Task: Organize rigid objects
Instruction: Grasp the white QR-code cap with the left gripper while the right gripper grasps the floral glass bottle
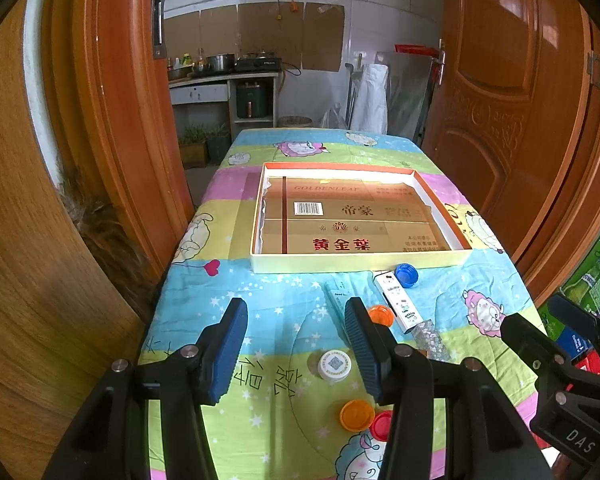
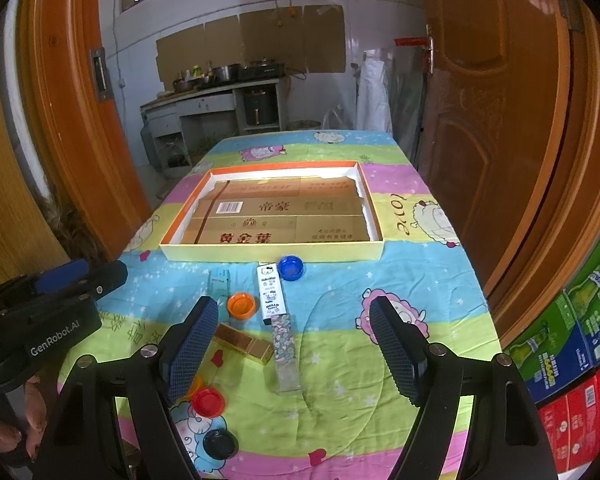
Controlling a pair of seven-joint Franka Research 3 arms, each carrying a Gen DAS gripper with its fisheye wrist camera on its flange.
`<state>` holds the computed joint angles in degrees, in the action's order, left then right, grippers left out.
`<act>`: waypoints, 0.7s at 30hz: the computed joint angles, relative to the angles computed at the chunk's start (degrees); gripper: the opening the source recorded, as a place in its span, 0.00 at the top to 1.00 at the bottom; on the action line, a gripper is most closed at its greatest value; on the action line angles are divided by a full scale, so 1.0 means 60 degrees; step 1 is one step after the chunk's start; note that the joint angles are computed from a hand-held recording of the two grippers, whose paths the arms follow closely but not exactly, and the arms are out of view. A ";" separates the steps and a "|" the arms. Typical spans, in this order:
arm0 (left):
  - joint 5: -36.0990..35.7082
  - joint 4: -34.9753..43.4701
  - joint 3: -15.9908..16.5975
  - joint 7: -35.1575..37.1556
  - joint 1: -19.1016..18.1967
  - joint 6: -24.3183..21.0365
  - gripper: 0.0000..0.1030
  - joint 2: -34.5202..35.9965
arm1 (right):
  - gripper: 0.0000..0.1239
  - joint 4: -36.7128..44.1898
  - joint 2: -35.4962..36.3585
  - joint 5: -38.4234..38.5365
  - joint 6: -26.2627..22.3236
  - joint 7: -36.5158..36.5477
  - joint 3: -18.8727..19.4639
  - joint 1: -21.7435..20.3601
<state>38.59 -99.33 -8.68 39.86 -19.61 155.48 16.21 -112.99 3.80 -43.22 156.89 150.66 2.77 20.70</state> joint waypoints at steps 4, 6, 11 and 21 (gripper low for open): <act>-0.0053 0.0026 -0.0003 0.0050 0.0026 -0.0009 0.50 0.0036 | 0.36 0.0001 0.0001 0.0003 -0.0008 0.0009 -0.0001 0.0004; -0.0064 0.0006 0.0015 0.0030 0.0031 -0.0022 0.50 0.0032 | 0.36 0.0009 0.0008 -0.0010 -0.0020 0.0022 -0.0001 0.0009; -0.0117 -0.0299 0.0066 -0.0133 0.0159 0.0263 0.50 -0.0050 | 0.36 -0.0001 0.0041 0.0029 -0.0041 -0.0061 -0.0021 -0.0008; -0.1087 -0.0835 -0.0261 0.0886 0.0572 0.1054 0.50 0.0158 | 0.36 -0.0477 0.0357 0.1310 0.0452 -0.1261 -0.0113 -0.0024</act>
